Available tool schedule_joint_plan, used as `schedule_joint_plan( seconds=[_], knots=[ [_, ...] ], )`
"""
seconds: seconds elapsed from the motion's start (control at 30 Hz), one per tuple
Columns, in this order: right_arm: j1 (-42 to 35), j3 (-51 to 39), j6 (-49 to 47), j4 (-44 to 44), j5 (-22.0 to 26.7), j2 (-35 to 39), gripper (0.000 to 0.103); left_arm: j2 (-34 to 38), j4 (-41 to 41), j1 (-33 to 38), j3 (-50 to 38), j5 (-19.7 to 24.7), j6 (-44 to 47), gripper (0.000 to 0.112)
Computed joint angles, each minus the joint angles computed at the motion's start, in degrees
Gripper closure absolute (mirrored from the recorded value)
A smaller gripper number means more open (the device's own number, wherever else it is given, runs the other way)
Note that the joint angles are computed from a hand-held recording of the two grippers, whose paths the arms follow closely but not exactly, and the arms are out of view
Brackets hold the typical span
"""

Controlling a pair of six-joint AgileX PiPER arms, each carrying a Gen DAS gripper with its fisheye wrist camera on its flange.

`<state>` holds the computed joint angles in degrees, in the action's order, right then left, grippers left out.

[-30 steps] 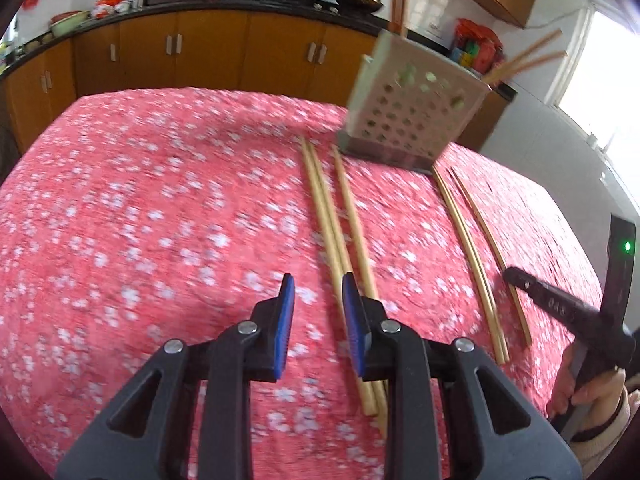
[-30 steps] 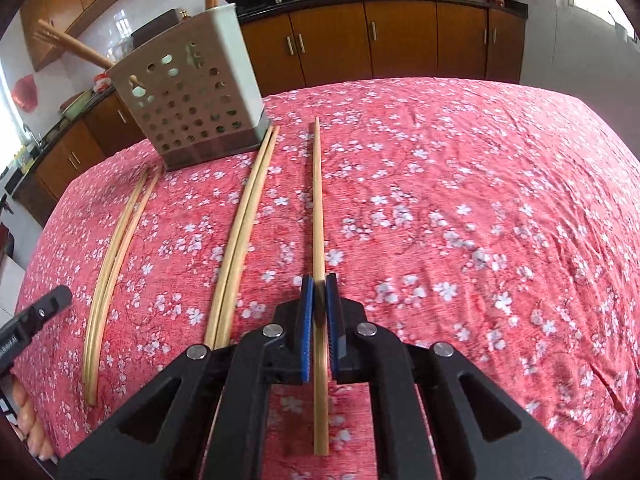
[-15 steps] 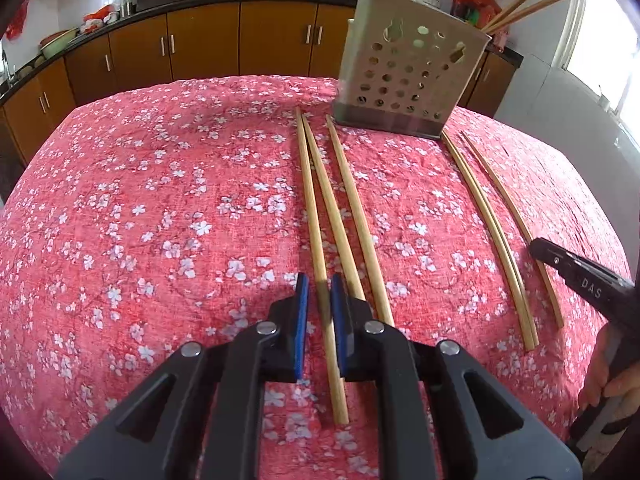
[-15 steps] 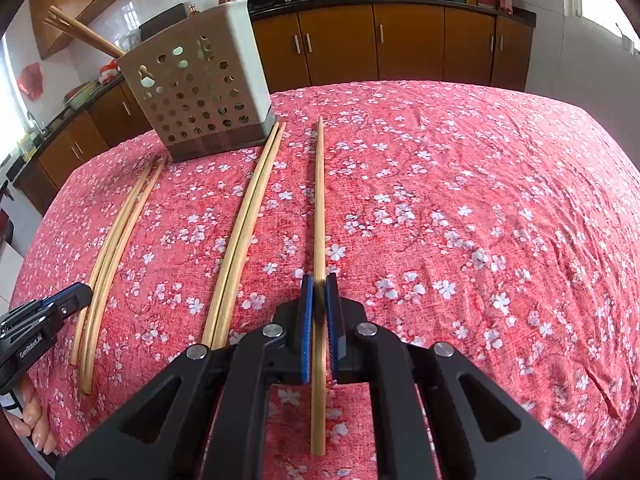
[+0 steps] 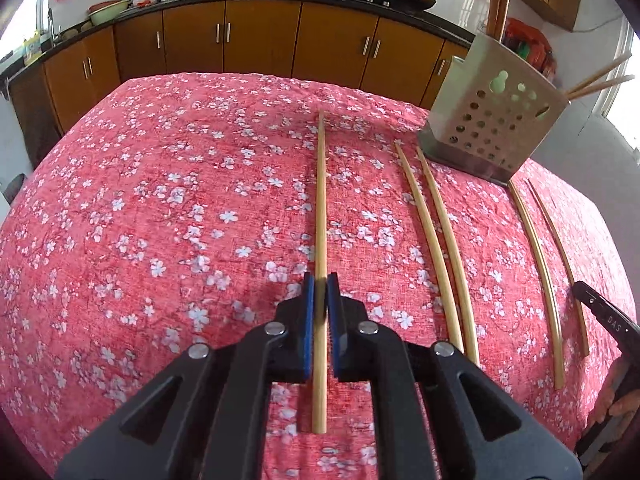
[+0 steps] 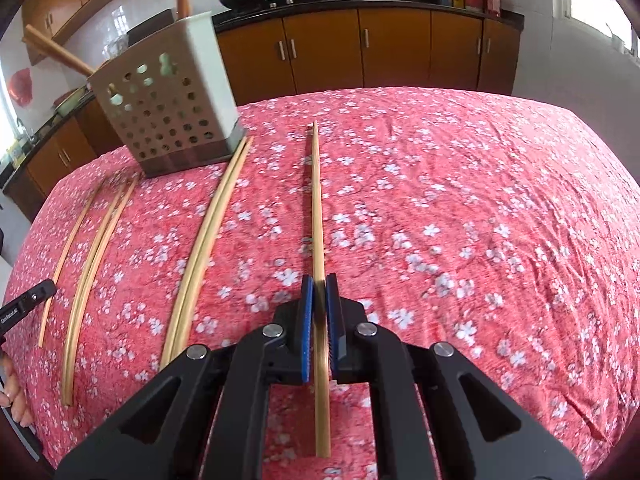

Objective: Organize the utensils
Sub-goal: 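Hold the grasped chopsticks against the cloth with both tools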

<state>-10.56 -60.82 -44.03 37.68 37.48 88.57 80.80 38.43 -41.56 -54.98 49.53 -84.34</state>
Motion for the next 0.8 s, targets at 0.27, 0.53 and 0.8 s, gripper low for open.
schedule_joint_plan(
  seconds=[0.27,0.53,0.8],
  knots=[
    [-0.8,-0.4,-0.8,0.5,0.6,0.4,0.095,-0.8,1.5,-0.7,1.0,-0.5,-2.1,0.103],
    [0.9,0.2,1.2,-1.3,-0.8,-0.1,0.095,-1.3,1.5,-0.9,1.3,-0.8,-2.8,0.103],
    [1.0,0.1,1.3,-1.6,-1.1,0.1,0.095,-1.8,1.3,-0.9,1.6,-1.1,-3.0,0.103]
  ],
)
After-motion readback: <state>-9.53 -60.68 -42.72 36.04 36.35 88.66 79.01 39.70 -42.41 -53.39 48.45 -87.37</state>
